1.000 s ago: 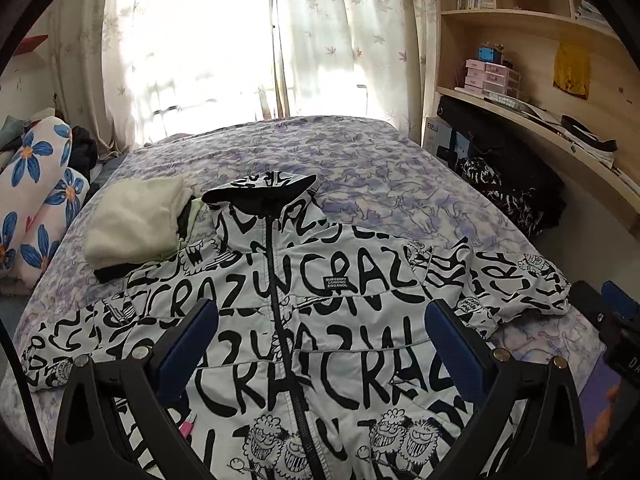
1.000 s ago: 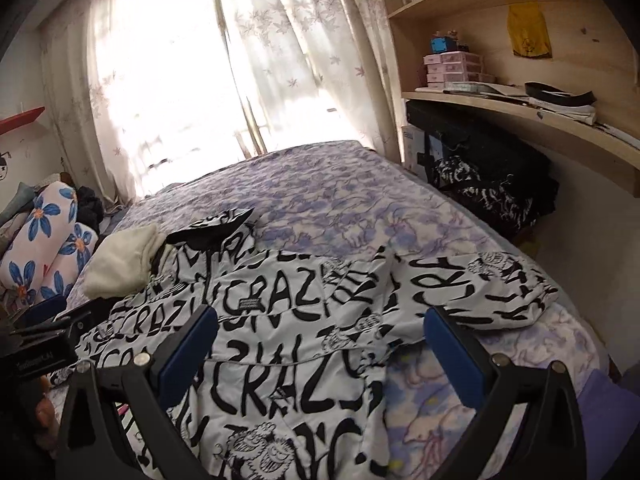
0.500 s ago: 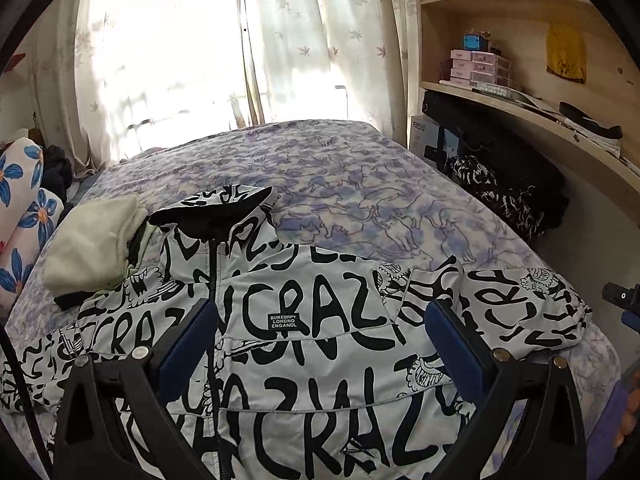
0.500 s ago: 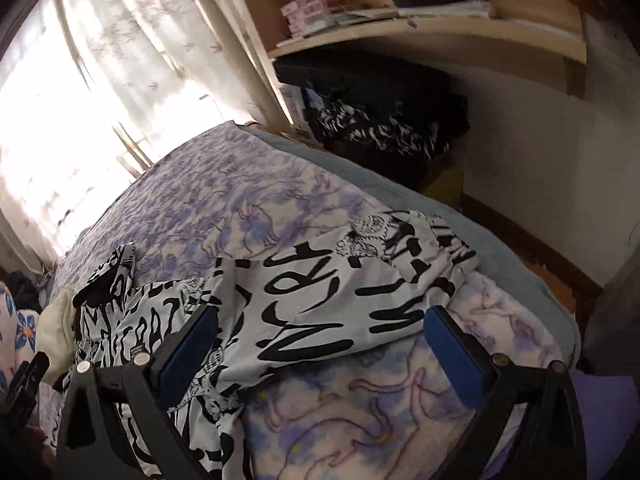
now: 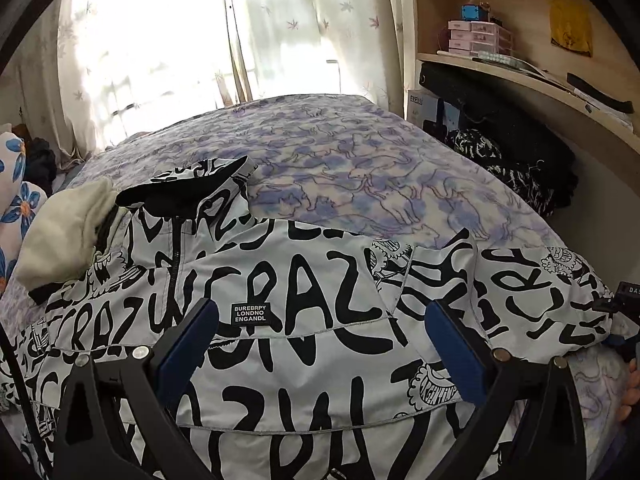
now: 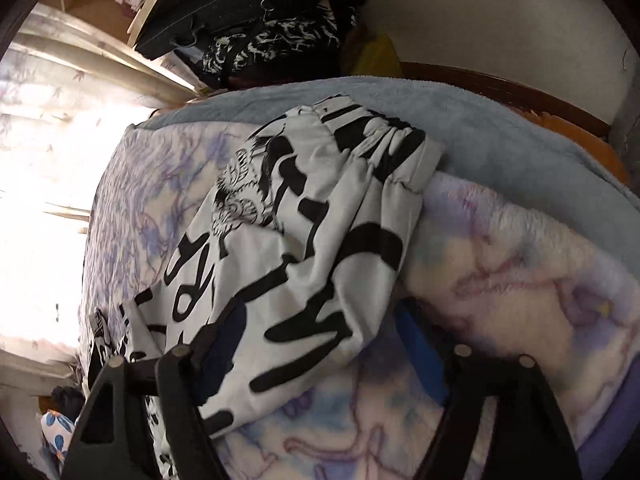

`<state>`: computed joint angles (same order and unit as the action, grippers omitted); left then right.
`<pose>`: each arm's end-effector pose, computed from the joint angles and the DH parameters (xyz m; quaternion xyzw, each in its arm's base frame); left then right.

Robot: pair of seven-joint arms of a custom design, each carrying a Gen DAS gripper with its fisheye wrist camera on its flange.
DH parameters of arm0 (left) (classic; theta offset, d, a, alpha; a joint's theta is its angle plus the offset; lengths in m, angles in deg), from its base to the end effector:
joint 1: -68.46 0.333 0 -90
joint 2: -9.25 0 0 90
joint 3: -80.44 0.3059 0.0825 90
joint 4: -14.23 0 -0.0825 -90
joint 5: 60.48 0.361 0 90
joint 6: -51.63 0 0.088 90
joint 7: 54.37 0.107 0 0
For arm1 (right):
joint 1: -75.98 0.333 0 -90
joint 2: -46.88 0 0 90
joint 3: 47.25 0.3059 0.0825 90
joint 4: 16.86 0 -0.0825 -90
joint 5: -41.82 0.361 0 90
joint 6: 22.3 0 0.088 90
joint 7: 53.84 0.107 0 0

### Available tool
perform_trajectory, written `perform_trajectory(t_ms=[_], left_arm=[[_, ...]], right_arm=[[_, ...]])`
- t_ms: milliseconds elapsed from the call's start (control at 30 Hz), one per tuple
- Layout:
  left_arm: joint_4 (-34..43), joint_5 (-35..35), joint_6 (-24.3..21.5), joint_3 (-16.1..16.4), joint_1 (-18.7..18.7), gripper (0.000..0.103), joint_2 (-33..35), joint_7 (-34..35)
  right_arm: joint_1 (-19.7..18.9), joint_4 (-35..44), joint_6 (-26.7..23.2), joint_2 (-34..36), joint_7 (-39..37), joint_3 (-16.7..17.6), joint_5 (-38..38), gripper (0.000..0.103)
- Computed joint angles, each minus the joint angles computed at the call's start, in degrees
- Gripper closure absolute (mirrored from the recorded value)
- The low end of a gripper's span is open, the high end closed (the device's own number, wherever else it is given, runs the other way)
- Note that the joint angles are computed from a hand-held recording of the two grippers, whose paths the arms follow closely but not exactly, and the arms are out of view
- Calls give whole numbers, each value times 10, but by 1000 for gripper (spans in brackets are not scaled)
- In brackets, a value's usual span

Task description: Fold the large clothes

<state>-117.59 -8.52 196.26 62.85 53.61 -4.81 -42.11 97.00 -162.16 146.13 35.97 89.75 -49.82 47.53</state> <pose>0.4060 -0.2758 0.4892 -0.6875 0.6004 -0.2519 0.3216 0.4493 0.1428 0.4156 -0.4003 0.8681 -0.0179 0.2928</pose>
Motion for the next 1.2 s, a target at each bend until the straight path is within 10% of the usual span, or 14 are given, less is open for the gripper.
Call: perform_trajectory(t_ms=[133,233,433,567,733,833,1033,1200], left_arm=[[-5,-35,6,10,-2,16,-3,28],[-16,-71,8,21,-3,40,-12,51],[-79,-106,23,33,12,44,-84,57],[-129,-116,10,39,23,44,-153,55],[-193,-157,9,68,26,44,-230,72],[-222,-174,7,79,30,44,-258,90],[-262,-241,83,135,15,44,-250,134],[-281,-341,207,213,-36,44,-195,212]], right_arm=[[-30,8,15,10,37,19,-54,87],[-134,20,38,-16,191,114,-268,93],[-266,139,86,-44,377,301,-629,94],[-199,245,79,30,285,331,-679,93],[-80,317,26,142,23,338,-502,87],[-37,318,-16,163,24,333,-508,67],[-2,265,-27,143,25,292,-467,67],[26,219,11,93,251,234,-623,64]])
